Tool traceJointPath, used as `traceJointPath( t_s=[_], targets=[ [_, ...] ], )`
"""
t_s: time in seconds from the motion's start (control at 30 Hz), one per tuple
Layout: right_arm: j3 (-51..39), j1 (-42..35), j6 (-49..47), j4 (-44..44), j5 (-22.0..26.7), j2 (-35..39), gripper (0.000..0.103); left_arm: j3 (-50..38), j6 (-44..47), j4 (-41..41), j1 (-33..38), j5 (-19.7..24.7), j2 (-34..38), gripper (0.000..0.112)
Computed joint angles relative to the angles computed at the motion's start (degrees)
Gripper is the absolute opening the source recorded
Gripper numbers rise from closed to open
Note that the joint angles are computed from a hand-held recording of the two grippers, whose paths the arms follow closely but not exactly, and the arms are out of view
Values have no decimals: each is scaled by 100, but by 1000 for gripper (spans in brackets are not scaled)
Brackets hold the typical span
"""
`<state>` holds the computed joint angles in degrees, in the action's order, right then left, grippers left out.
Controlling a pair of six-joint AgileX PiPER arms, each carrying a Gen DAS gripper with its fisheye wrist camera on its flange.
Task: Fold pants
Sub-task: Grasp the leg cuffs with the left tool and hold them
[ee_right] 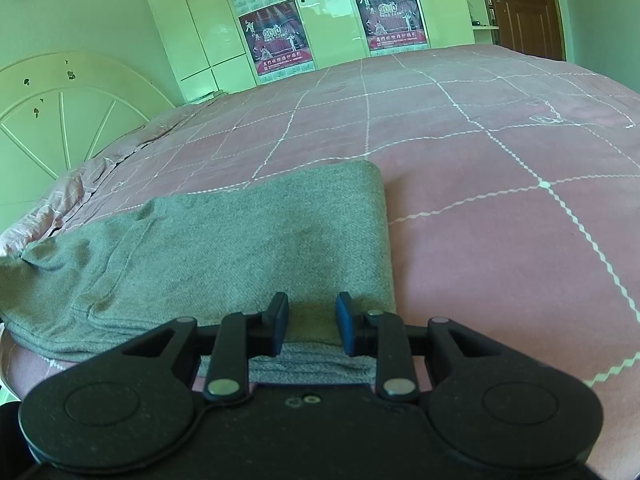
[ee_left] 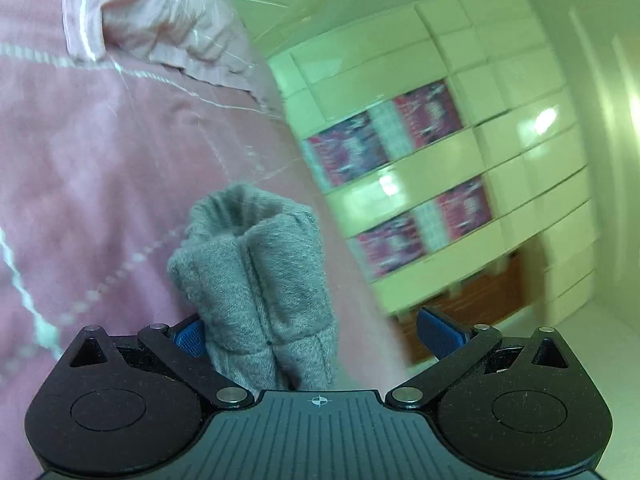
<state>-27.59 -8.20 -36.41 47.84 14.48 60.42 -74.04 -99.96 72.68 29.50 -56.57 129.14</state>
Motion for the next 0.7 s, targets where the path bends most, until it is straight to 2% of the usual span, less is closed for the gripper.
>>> traceJointPath(
  t_s=[0.07,0.13,0.4,0.43,0.47,0.5,0.53,0.7],
  targets=[
    [-3,-10,-12,11,16,-7,19,-189,-372,639,-248,958,-142,85],
    [-3,-66,-175,178,66,-5,19,-112,-111,579,-373,1290,-220,77],
    [6,-109,-297,251,77,-5,19,-22,-181,314,-174,830,-77,70],
    [6,-117,-303,251,83,-6,19,-3,-222,380,-123,810,-82,64],
    [6,-113,-304,258,82,-5,19,-70,-387,476,-146,899,-79,46],
    [6,-113,-304,258,82,-5,19,-29,-501,610,-45,828,-58,37],
    [6,-112,-311,270,80,-3,19,39,-468,590,17,744,-49,37],
    [7,-102,-276,240,72,-3,19,330,3,356,-66,974,-233,36]
  ],
)
